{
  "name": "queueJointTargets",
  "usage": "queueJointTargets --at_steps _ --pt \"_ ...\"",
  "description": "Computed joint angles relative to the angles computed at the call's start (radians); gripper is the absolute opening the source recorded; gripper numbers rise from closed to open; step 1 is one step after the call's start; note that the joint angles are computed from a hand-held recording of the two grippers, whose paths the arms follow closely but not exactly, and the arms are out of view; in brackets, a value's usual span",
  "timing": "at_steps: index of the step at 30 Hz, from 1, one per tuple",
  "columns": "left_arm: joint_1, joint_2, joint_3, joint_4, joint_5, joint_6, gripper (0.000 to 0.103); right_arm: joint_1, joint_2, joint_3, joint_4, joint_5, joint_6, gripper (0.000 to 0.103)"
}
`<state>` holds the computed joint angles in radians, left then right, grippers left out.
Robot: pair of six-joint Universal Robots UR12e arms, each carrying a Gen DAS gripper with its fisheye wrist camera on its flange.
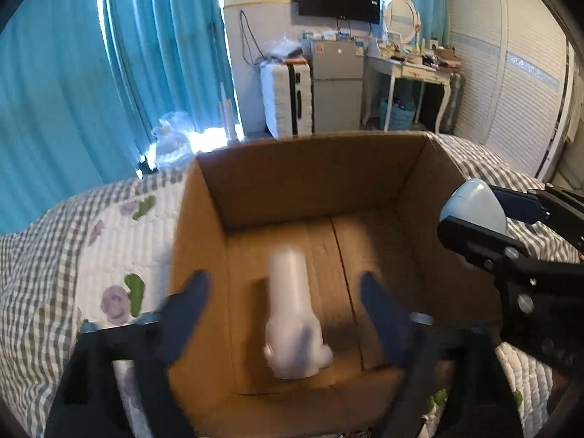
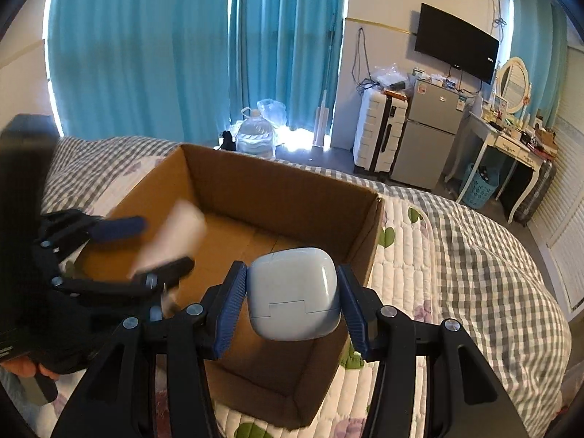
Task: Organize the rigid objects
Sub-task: 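Carry both items over the box and release them inside, then grasp the dark grey charger with the right tool while the left tool grasps the white charger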
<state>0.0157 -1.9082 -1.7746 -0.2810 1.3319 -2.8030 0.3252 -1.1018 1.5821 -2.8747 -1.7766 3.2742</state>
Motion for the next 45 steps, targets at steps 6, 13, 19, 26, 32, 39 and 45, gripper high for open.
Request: queueJointTargets --at_steps 6,13,19,26,32,39,45 --pt "0.02 0.021 -0.006 0.004 -0.014 -0.022 0.095 -0.007 0.007 -0.01 -0.023 0.015 0.011 0.05" --pt "0.064 0.1 -0.076 0.065 -0.018 -0.034 0.101 0.01 -0.037 0.016 -0.023 -0.06 0.043 0.077" --pt "0.11 0.218 -0.165 0.1 -0.046 -0.034 0.103 0.059 -0.139 0.092 -0.029 -0.133 0.028 0.084" --pt "0.155 0.353 -0.292 0.082 -0.048 -0.056 0.103 0.146 -0.233 0.195 0.018 -0.179 0.036 0.084" --pt "0.181 0.401 -0.395 0.065 -0.036 -0.087 0.103 0.204 -0.228 0.273 0.035 -0.156 0.091 0.084" --pt "0.172 0.361 -0.473 0.181 0.067 -0.077 0.103 0.231 -0.152 0.284 0.101 -0.102 0.186 0.084" --pt "0.169 0.331 -0.488 0.183 0.092 -0.059 0.103 0.218 -0.12 0.286 0.157 -0.03 0.292 0.084"
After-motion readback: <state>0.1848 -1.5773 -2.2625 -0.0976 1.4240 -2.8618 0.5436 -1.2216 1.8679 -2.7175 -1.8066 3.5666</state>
